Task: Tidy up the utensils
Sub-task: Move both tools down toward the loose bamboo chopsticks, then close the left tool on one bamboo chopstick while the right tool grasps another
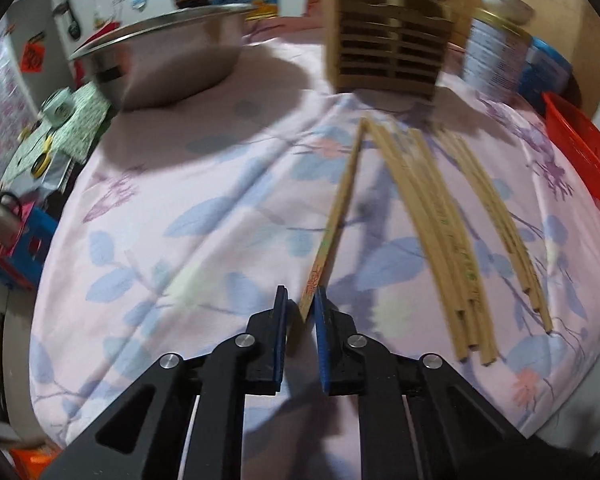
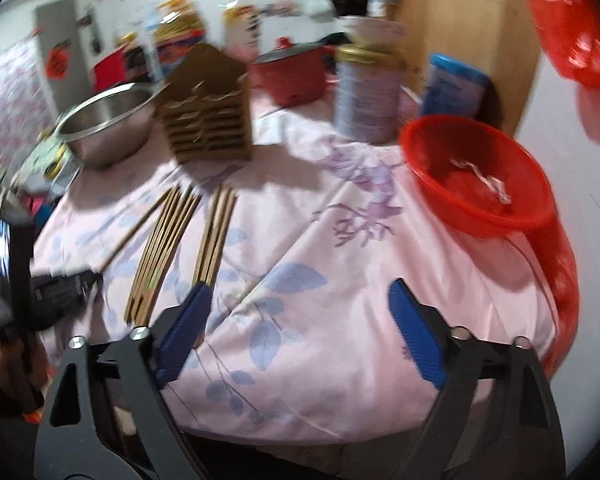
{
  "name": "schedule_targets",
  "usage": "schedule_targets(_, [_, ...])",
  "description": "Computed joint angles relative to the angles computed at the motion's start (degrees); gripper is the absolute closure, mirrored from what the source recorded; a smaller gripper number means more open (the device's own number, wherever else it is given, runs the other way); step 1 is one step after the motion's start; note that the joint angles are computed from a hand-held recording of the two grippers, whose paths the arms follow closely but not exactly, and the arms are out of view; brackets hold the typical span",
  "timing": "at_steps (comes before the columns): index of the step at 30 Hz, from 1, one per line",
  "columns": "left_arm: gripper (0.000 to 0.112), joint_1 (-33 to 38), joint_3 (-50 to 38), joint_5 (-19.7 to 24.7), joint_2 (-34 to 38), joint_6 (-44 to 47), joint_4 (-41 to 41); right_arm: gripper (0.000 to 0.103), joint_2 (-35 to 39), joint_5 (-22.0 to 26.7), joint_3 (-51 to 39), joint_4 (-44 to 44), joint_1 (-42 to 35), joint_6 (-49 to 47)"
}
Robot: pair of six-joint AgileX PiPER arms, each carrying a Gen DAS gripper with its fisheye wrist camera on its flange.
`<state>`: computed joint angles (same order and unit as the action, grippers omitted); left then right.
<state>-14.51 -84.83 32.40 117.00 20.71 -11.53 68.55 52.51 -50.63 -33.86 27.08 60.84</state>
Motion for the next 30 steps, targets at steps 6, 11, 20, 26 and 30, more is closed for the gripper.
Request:
schedule_targets(6, [0.085,2.5,2.8,-0.6,-2.1,-1.9,2.4,0.049,8.1,-12.2,0.4,15.4,-4.1,-20.0])
schedule_targets(11, [0.076,2.9,4.4,-1.4,-3.1,-3.9,3.9,0.06,15.7,-16.8,-0.1,17.9,-1.4,-24.2])
schedule_targets(20, [0.06,3.2,2.9,-1.1,-2.0,-5.7,5.5,0.096,10.0,-22.9,8.0,21.9,-6.2,-22.0])
schedule_targets(26, [0.06,2.8,2.6,-1.8,-1.7,-4.0,4.3,0.091,6.7,-22.6,10.3,21.2,-6.2,-20.2])
schedule_targets(30, [0.066,2.9,3.0,-2.6,-1.6,0.2,1.3,0.092,11.2,-24.5,8.1,15.5,-4.8,-15.1])
